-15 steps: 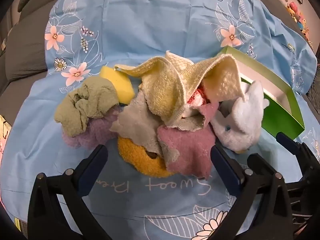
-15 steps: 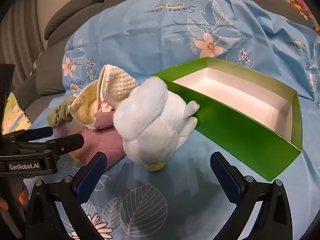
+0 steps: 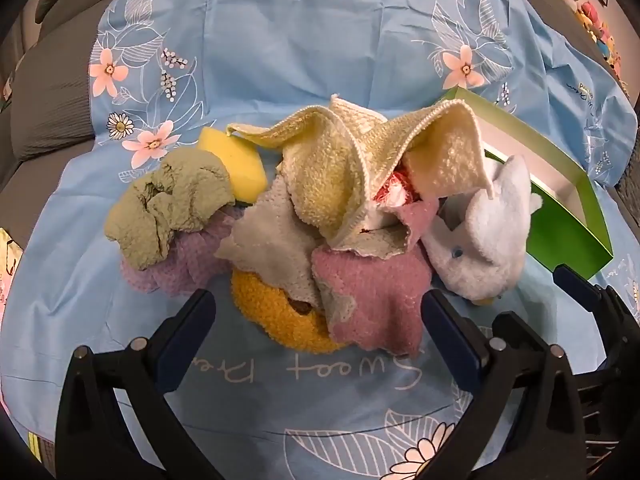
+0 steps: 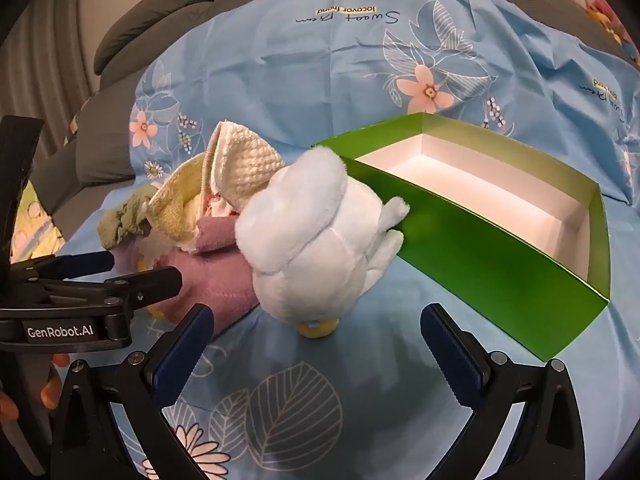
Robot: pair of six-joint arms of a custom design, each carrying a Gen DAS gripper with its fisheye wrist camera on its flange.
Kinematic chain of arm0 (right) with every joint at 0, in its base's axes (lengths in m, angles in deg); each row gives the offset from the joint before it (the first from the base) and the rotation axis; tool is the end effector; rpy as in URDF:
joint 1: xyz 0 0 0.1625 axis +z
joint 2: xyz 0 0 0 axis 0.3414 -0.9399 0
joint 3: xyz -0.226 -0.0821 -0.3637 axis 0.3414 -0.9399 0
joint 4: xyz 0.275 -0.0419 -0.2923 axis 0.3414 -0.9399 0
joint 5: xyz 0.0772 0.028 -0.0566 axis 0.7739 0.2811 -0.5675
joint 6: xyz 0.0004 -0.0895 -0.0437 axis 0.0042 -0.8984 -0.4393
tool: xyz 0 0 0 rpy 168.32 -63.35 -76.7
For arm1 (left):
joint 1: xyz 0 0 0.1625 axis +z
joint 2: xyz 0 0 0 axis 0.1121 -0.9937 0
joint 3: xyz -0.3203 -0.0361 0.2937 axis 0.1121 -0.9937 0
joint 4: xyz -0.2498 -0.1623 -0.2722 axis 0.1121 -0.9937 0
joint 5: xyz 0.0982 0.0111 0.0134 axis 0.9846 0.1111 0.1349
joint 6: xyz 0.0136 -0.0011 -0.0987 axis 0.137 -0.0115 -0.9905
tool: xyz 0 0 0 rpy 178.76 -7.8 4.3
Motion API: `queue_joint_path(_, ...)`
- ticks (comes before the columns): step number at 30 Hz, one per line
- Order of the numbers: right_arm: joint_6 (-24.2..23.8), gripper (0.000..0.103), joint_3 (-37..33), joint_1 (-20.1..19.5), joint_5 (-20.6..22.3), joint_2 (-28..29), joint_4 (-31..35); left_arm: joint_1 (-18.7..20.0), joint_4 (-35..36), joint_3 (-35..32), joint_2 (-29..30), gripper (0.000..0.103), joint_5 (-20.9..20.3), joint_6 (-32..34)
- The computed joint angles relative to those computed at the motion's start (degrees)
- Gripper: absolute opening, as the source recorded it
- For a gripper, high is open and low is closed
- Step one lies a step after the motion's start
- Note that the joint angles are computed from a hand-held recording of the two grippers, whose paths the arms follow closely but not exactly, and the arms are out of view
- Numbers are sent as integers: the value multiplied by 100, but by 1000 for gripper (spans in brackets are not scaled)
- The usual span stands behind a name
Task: Organize soft objects
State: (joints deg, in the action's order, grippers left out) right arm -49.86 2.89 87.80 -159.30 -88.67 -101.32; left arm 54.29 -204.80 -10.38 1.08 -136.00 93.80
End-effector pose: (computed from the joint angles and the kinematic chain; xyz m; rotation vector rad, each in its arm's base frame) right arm 0.3047 -0.7110 0.1364 0.4073 -2.3441 0.9073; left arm -0.1951 -0.7581 0.2030 0.5189 2.3598 -0.7409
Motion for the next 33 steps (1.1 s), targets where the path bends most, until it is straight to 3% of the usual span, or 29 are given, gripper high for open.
queue_joint_path(33,-10,103,24,-5,21,3,0,-7,58,-34,-2,102,12,76)
